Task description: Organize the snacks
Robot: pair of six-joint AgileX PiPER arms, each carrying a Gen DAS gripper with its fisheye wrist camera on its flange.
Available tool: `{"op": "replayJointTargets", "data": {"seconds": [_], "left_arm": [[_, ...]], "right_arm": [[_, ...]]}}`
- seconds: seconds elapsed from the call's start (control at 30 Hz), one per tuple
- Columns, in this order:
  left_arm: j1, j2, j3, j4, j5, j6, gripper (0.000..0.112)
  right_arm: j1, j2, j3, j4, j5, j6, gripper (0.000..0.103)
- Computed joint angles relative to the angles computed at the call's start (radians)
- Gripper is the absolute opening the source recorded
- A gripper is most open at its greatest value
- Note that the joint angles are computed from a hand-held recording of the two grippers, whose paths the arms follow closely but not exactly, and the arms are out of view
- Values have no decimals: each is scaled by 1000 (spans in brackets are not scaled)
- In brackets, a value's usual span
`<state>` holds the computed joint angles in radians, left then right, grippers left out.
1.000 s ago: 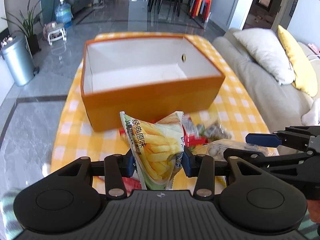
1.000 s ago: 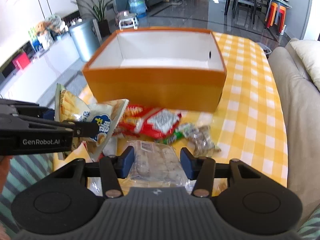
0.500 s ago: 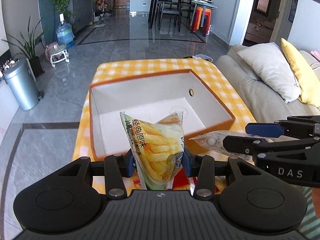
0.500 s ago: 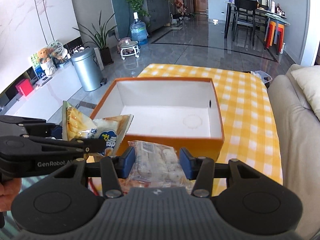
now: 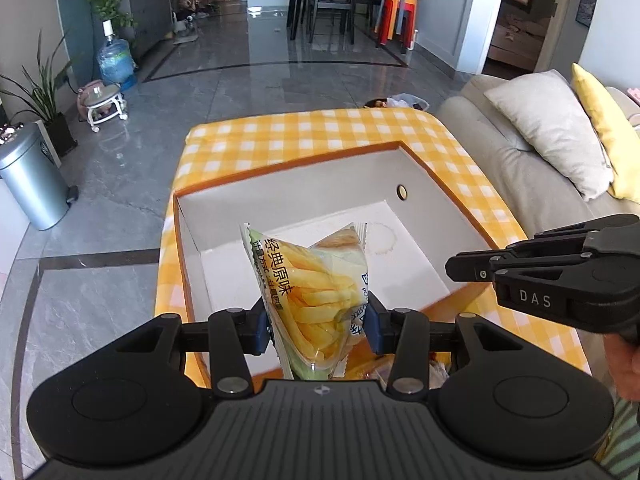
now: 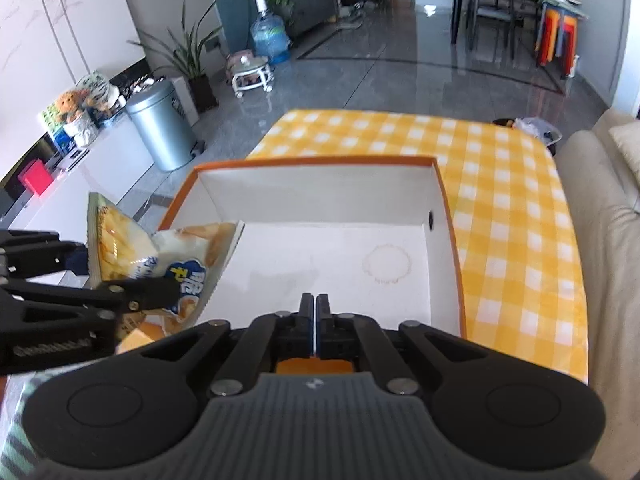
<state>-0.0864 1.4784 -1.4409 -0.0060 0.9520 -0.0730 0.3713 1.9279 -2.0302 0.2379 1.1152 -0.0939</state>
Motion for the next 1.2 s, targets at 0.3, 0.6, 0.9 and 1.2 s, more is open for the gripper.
{"op": "replayJointTargets", "data": {"seconds": [0.3, 0.6, 0.9, 1.2], "left_arm": [[-2, -62, 117, -7, -59, 0, 50], [-29, -94, 145, 47, -86, -33, 50], [-19, -108, 166, 46, -104, -24, 50], [-16, -124, 169, 35, -105, -25, 50]], "right_arm": [[-57, -69, 229, 123, 32, -74, 24], [14, 6, 253, 102, 49, 32, 57], [152, 82, 158, -76, 85, 77, 68], [134, 76, 182, -84, 71, 42, 55]]}}
